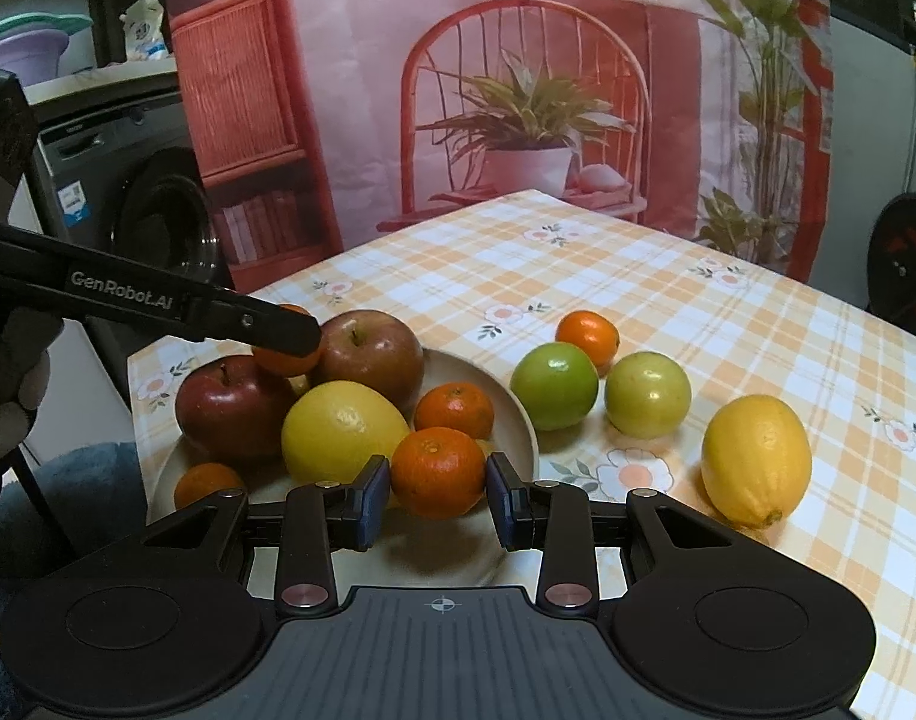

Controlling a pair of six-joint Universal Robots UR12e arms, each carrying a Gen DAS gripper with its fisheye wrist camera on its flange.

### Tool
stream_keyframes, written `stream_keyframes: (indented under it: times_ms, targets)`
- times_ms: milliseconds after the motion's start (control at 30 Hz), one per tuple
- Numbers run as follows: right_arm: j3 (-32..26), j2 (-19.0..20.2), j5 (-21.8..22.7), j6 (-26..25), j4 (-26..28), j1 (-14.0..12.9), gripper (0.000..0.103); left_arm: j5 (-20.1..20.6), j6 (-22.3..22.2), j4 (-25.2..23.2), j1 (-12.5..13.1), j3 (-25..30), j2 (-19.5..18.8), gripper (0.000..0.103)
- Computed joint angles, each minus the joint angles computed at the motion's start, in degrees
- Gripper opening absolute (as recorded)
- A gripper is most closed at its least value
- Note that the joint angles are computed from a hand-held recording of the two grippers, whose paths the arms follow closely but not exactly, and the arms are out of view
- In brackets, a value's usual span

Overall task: Organize fruits
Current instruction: 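Carry the mandarin with the left tool to the plate while the right tool carries its mandarin, then open the left tool over the plate while the right tool releases its mandarin there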

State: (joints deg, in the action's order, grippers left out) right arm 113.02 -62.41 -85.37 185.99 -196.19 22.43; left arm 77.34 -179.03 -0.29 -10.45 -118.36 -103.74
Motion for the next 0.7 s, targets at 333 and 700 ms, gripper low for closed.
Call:
stream_keyframes:
  times_ms: [333, 700]
  targets:
    - [-0.09, 0.34, -1.04, -0.22, 1.29, 0.16, 0.033, 1.44, -0.25, -0.54, -0.43, 0.28, -0.33, 0.057]
    - [-0.39, 0.54, -1.64, -1.04, 1.87, 0.53, 0.035, 1.18, -1.7, 0.48, -0.35, 0.24, -0.54, 0.063]
